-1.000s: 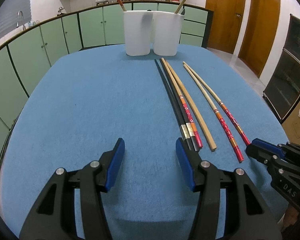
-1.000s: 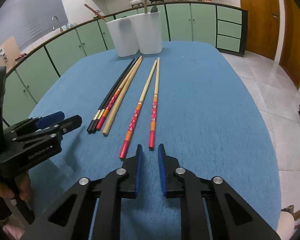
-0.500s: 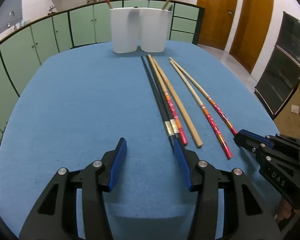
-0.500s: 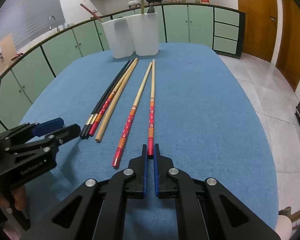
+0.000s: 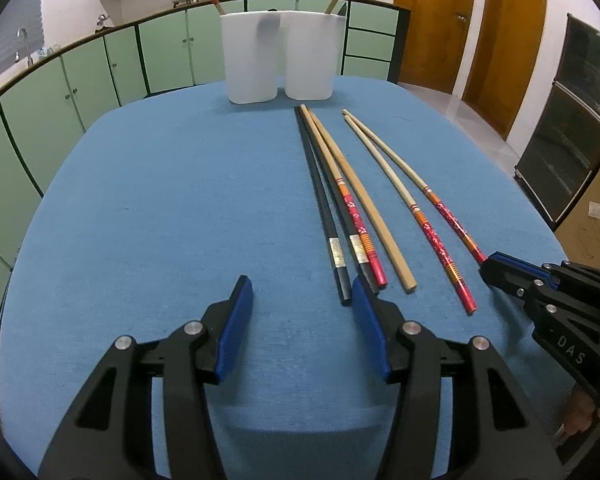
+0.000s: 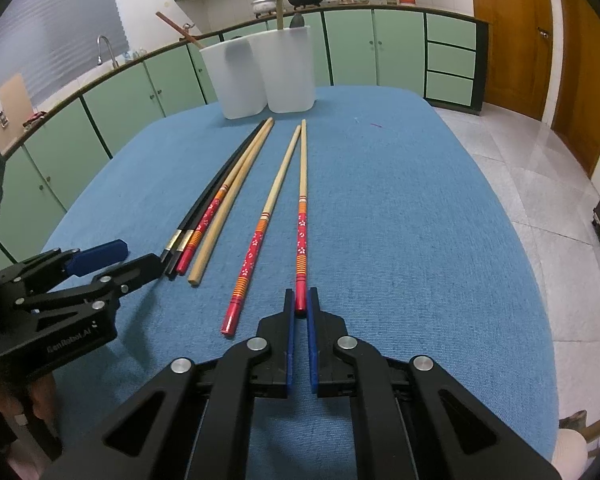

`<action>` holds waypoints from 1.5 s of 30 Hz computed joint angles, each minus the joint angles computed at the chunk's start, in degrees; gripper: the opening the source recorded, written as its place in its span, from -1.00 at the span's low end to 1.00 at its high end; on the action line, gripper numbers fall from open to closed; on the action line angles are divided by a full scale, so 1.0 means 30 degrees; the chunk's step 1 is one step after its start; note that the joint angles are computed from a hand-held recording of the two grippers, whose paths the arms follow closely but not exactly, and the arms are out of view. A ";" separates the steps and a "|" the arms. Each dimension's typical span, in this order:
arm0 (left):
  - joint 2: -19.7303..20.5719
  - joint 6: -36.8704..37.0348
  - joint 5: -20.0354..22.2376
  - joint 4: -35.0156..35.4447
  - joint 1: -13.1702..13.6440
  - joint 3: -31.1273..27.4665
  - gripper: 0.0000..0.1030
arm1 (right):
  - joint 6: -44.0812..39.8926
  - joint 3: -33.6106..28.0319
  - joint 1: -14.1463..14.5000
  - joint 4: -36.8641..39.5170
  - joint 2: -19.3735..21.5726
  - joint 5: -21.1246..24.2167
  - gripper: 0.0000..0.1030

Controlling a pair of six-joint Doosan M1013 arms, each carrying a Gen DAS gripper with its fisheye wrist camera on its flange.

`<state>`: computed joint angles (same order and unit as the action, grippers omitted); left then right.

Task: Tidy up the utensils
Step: 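Grasp a black chopstick with the left tool while the right tool holds its chopstick, then lift both chopsticks and lower them into the white holder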

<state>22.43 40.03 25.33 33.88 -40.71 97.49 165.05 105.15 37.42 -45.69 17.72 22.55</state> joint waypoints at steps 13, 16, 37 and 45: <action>0.0155 0.0141 -0.0016 -0.0312 -0.0117 -0.0152 -0.31 | 0.0850 0.0066 -0.0116 -0.0417 0.0070 -0.0443 -0.89; 0.0137 0.0067 -0.0209 -0.0329 -0.0119 -0.0096 -0.60 | 0.0906 0.0029 -0.0109 -0.0540 0.0109 -0.0369 -0.89; -0.1654 -0.8210 -0.0516 0.9328 -0.0595 0.0104 -0.89 | 0.5479 0.0015 0.0174 -0.7938 -0.1531 0.1364 -0.90; -0.1997 -1.0495 -0.1285 1.1761 -0.0311 -0.0720 -0.89 | 0.7286 -0.0473 -0.0473 -1.0430 -0.2266 0.0439 -0.90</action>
